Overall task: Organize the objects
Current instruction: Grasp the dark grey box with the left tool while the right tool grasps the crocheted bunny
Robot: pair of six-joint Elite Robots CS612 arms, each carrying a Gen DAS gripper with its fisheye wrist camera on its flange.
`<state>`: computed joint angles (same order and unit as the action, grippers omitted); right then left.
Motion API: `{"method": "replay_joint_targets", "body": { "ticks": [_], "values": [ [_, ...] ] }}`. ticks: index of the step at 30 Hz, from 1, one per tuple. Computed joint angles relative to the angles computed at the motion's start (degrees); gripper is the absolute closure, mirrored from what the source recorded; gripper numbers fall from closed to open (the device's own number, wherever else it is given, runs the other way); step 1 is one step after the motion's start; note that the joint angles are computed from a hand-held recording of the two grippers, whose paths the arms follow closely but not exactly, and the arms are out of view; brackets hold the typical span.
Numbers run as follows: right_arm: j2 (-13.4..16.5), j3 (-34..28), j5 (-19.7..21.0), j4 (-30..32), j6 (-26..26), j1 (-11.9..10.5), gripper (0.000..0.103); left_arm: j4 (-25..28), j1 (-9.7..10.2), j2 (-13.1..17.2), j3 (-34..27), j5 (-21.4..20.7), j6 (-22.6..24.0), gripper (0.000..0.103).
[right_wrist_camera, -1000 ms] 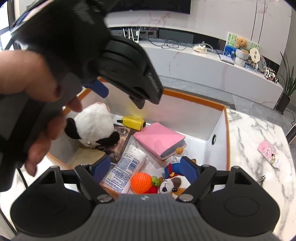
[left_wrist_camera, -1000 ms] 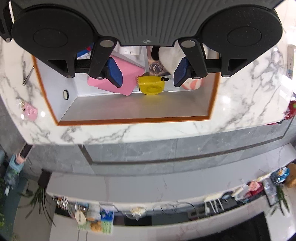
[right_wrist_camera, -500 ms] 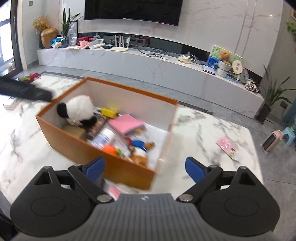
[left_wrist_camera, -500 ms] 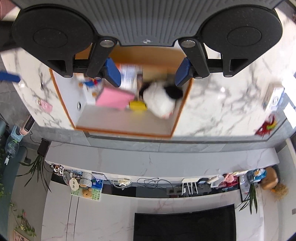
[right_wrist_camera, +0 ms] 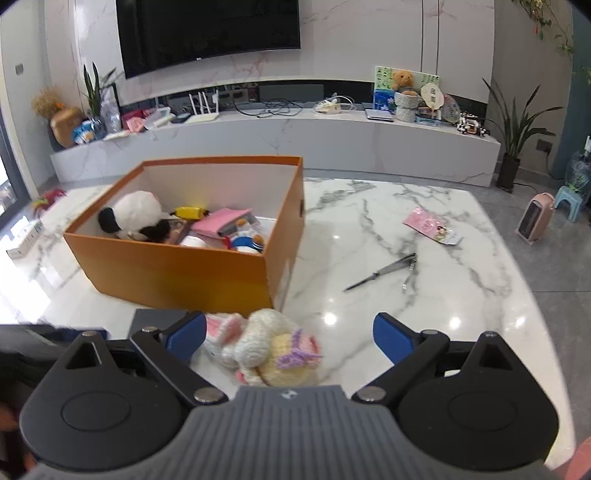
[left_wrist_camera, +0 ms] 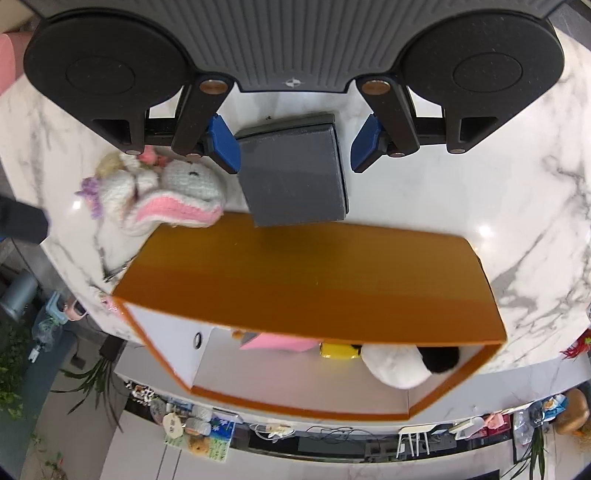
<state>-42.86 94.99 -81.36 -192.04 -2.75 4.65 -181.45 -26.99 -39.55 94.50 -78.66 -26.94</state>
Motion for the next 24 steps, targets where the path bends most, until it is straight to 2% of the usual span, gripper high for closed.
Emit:
{"method": "replay_joint_targets", "body": {
  "ticks": [4, 10, 13, 20, 24],
  "values": [
    [1.2, -1.5, 1.3, 0.5, 0.0, 0.1, 0.005, -0.9, 0.38, 1.3, -1.0, -1.2, -0.5, 0.025],
    [2.7, -3.4, 3.0, 3.2, 1.8, -0.1, 0.005, -3.7, 0.17, 2.9, -1.6, -0.5, 0.0, 0.013],
    [3.4, -4.2, 3.0, 4.1, 3.0, -0.4, 0.005, -4.4, 0.33, 3.1, -1.6, -1.1, -0.1, 0.012],
    [4.0, -5.0, 5.1, 5.3, 4.5, -0.7, 0.005, -7.6, 1.25, 4.2, -1.9, -4.1, 3.8, 0.011],
    [4.1, -5.2, 4.8, 5.7, 4.5, -0.6, 0.005, -9.2, 1.13, 4.5, -1.7, -5.2, 7.3, 0.011]
  ]
}}
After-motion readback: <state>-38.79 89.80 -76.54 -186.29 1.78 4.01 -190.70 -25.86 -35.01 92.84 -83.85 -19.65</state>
